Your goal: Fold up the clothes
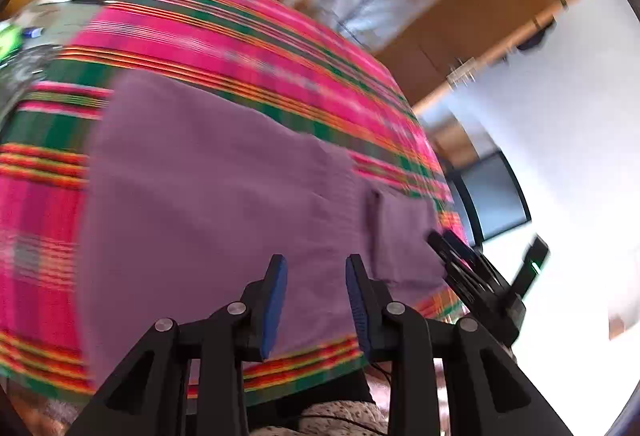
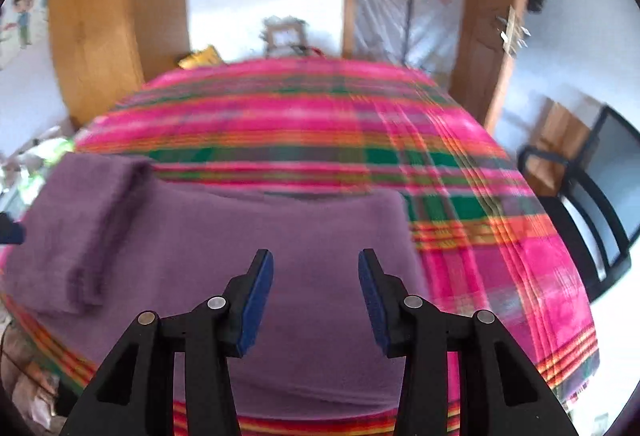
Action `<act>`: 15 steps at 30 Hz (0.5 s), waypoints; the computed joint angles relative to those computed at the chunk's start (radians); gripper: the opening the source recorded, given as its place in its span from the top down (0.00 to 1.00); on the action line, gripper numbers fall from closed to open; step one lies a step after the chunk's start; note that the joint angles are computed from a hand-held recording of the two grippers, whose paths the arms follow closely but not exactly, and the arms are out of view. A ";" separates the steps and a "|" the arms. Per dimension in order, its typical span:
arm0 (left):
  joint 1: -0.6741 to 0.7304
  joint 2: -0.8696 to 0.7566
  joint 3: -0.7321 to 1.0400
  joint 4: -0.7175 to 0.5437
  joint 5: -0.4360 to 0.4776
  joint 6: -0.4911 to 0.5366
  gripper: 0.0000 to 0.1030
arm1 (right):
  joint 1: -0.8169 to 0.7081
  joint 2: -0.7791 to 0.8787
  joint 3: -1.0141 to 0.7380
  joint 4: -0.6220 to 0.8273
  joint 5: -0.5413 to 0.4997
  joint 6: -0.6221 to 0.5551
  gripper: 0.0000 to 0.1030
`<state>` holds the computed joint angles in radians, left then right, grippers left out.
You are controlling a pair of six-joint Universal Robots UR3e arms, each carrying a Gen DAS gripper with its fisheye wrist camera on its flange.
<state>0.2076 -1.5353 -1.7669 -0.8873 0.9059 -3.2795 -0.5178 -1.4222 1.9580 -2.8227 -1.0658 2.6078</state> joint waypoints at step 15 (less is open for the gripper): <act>0.395 0.222 -0.311 -0.116 -0.058 0.150 0.68 | 0.359 -0.090 0.039 0.187 0.257 -0.213 0.56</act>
<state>0.6030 -1.3131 -2.0781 -1.0028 0.8482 -3.1290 -0.1589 -1.5127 1.9968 -2.6354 -0.8084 2.3952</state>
